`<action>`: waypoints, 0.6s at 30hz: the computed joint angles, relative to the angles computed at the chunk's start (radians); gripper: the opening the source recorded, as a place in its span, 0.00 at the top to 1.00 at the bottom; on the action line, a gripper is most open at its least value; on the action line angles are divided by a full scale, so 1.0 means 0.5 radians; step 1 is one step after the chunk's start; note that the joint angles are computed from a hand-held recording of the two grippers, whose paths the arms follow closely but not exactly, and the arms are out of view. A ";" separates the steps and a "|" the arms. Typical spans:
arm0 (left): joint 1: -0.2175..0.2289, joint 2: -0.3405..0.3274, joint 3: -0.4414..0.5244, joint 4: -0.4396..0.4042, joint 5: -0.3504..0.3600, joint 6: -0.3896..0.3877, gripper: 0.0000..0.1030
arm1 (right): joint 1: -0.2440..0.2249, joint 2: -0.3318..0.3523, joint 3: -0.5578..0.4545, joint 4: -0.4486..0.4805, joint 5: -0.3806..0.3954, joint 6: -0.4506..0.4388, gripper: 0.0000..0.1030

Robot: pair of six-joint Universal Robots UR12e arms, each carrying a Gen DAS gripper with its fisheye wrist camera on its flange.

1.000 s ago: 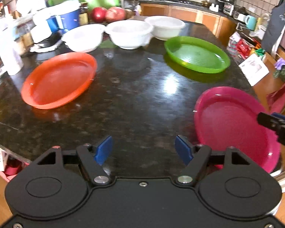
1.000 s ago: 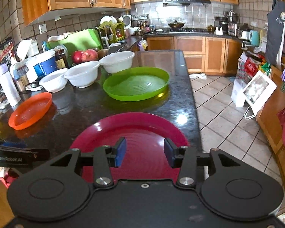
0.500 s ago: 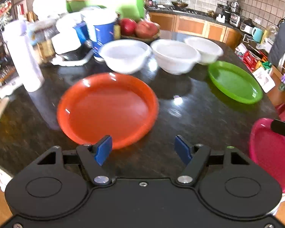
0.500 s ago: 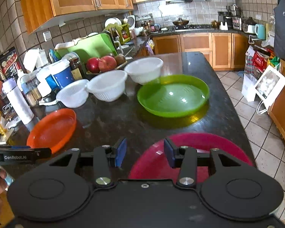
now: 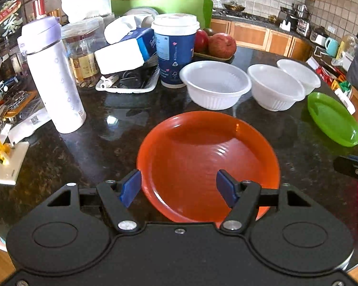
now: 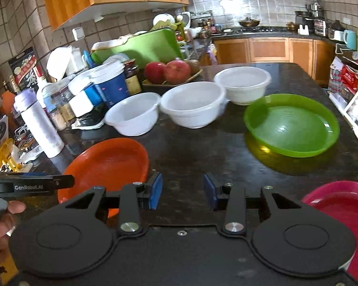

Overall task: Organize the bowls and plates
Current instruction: 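Move the left gripper to the orange plate rim and close on it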

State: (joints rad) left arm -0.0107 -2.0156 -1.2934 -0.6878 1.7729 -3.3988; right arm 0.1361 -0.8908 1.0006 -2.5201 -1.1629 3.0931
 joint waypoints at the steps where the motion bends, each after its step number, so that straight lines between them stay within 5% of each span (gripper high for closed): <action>1: 0.009 0.000 0.000 -0.003 -0.007 0.024 0.32 | 0.015 0.011 -0.013 0.002 -0.016 0.002 0.62; 18: 0.147 -0.045 0.052 -0.110 -0.325 0.342 0.37 | 0.163 0.147 -0.217 0.160 -0.282 0.049 0.64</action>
State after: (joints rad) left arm 0.0626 -2.0379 -1.2676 -0.7430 1.6104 -3.2276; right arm 0.2177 -0.8171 0.8922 -2.4398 -1.3039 3.1178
